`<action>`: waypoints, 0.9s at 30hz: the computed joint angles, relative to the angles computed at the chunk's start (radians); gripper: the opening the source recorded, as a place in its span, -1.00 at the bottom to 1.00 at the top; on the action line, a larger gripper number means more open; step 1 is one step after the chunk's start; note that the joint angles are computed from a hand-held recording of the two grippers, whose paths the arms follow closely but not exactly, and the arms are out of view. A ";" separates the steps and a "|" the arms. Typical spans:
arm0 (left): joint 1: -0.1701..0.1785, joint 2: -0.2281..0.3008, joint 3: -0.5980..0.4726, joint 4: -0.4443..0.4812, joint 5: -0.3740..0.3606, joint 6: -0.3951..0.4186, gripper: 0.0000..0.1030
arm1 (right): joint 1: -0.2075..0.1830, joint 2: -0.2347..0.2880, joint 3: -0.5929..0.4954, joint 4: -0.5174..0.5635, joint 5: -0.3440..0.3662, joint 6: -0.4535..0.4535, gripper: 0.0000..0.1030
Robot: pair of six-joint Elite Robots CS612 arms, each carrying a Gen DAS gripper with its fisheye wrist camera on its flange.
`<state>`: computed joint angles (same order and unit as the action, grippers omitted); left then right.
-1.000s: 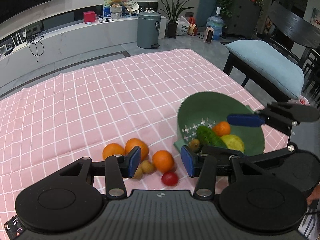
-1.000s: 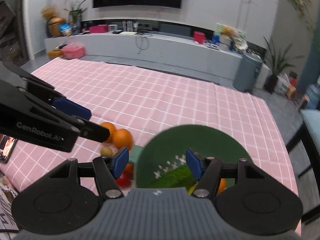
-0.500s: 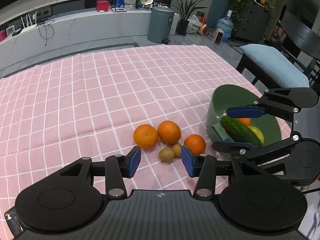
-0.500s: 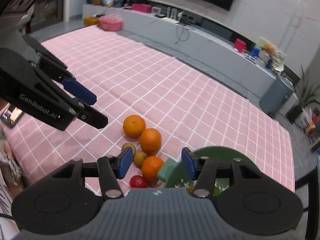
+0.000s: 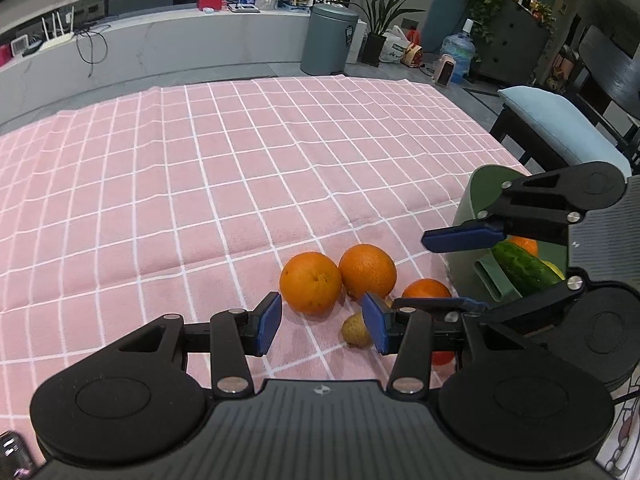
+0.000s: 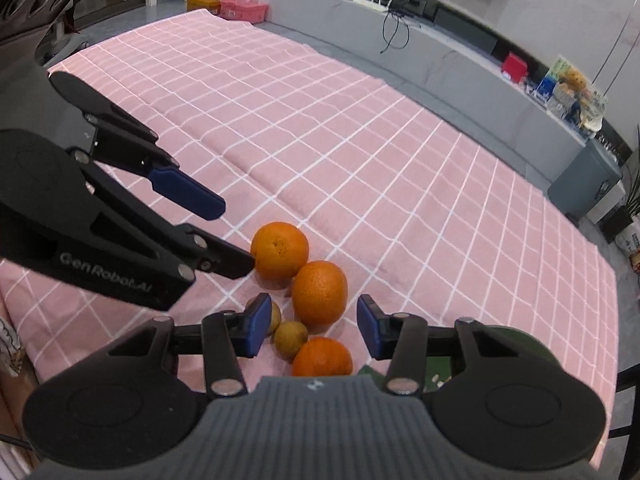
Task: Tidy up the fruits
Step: 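Grasp an orange with the left tool while the right tool grasps another orange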
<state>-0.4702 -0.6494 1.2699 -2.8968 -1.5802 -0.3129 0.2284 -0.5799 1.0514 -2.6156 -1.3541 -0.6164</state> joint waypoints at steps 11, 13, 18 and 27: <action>0.022 0.052 -0.055 0.018 -0.053 -0.063 0.07 | 0.009 0.058 -0.094 0.089 -0.029 0.024 -0.25; 0.023 0.058 -0.062 0.019 -0.059 -0.061 0.07 | 0.010 0.063 -0.104 0.101 -0.029 0.030 -0.27; 0.028 0.073 -0.083 0.013 -0.087 -0.069 0.07 | 0.016 0.074 -0.131 0.132 -0.061 0.042 -0.28; 0.040 0.094 -0.095 -0.026 -0.157 -0.142 -0.01 | 0.019 0.087 -0.158 0.163 -0.094 0.070 -0.34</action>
<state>-0.4298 -0.5551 1.1752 -2.9224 -1.7371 -0.4550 0.2476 -0.4925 0.8930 -2.4526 -1.4484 -0.5465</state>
